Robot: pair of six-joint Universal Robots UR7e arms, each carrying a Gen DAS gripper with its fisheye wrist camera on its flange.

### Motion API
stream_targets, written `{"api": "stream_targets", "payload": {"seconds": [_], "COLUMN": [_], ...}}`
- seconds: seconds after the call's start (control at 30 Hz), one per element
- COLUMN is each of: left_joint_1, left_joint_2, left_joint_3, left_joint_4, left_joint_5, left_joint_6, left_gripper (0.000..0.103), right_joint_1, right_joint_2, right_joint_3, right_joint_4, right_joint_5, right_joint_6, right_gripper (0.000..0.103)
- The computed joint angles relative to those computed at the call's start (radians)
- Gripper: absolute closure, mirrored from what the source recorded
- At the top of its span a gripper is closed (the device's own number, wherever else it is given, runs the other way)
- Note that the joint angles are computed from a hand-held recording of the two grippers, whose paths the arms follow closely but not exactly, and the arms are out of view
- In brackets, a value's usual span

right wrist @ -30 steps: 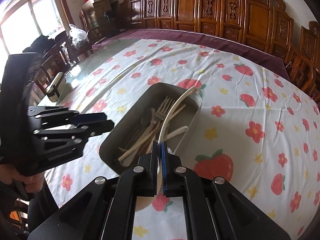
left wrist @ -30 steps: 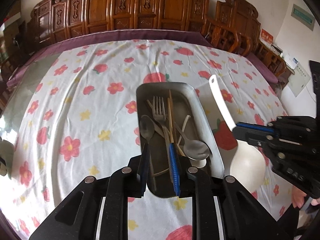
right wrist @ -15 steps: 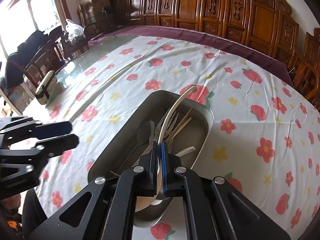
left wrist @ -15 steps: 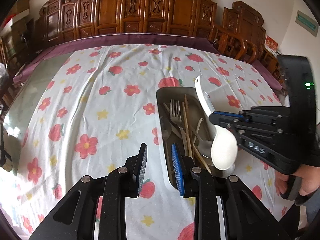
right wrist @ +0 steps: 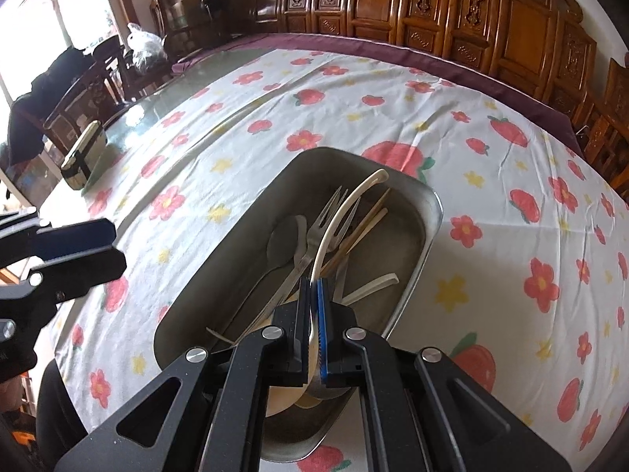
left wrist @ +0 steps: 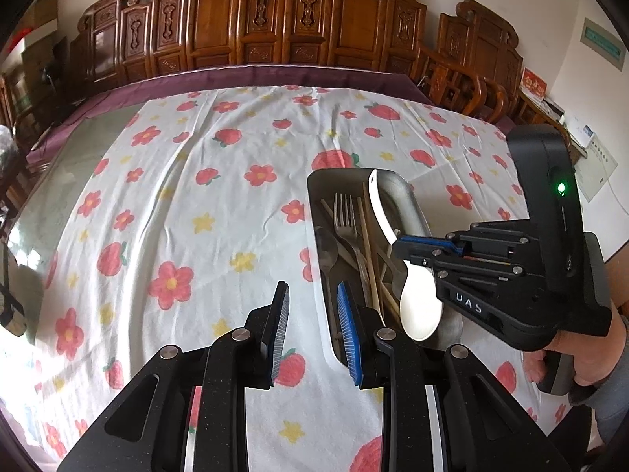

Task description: Organize utensils

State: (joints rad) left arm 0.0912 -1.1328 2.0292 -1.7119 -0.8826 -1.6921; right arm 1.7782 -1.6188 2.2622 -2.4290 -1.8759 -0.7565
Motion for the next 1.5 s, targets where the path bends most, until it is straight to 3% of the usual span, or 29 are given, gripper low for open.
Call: {"api": "stream_targets", "payload": {"seconds": [0.2,0.23,0.3,0.43,0.63,0.83,0.93,1.0,1.07,1.1,1.13,1.33,1.5], "left_joint_1": [-0.002,-0.003,-0.004,-0.010,-0.033,-0.072,-0.094,-0.102,-0.116,-0.125,-0.129,-0.159,-0.181], "left_joint_2": [0.003,0.003,0.005,0.011,0.025,0.054,0.075,0.089,0.103,0.114,0.119,0.166,0.210], "left_joint_3": [0.001,0.001,0.000,-0.008,-0.036,-0.080,-0.101,-0.113,-0.121,-0.131,-0.135,-0.172,-0.206], "left_joint_4": [0.001,0.001,0.004,0.013,0.059,0.115,0.138,0.145,0.146,0.159,0.166,0.183,0.211], "left_joint_5": [-0.007,-0.008,-0.009,-0.013,-0.020,-0.025,-0.025,-0.034,-0.038,-0.035,-0.033,-0.029,-0.028], "left_joint_6": [-0.003,-0.005,-0.007,-0.013,-0.041,-0.080,-0.100,-0.112,-0.124,-0.133,-0.139,-0.167,-0.198], "left_gripper": [0.079,0.079,0.079,0.079,0.078,0.070,0.061,0.061,0.051,0.040,0.031,0.009,0.008], "right_joint_1": [-0.008,-0.009,-0.012,-0.017,-0.033,-0.058,-0.075,-0.087,-0.097,-0.103,-0.107,-0.165,-0.253], "right_joint_2": [-0.017,-0.022,-0.031,-0.059,-0.168,-0.314,-0.390,-0.436,-0.476,-0.500,-0.518,-0.628,-0.721], "right_joint_3": [0.001,0.003,0.005,0.007,0.026,0.038,0.046,0.044,0.044,0.046,0.047,0.041,0.048], "right_joint_4": [0.001,0.001,-0.001,0.013,0.048,0.103,0.116,0.133,0.146,0.149,0.154,0.217,0.269], "right_joint_5": [0.034,0.039,0.047,0.066,0.113,0.161,0.180,0.186,0.191,0.194,0.195,0.217,0.242], "right_joint_6": [-0.007,-0.008,-0.011,0.001,-0.002,-0.012,-0.022,-0.015,-0.019,-0.028,-0.037,-0.068,-0.103], "right_gripper": [0.097,0.093,0.076,0.076,0.075,0.057,0.036,0.022,0.013,0.008,0.006,0.003,0.003]}}
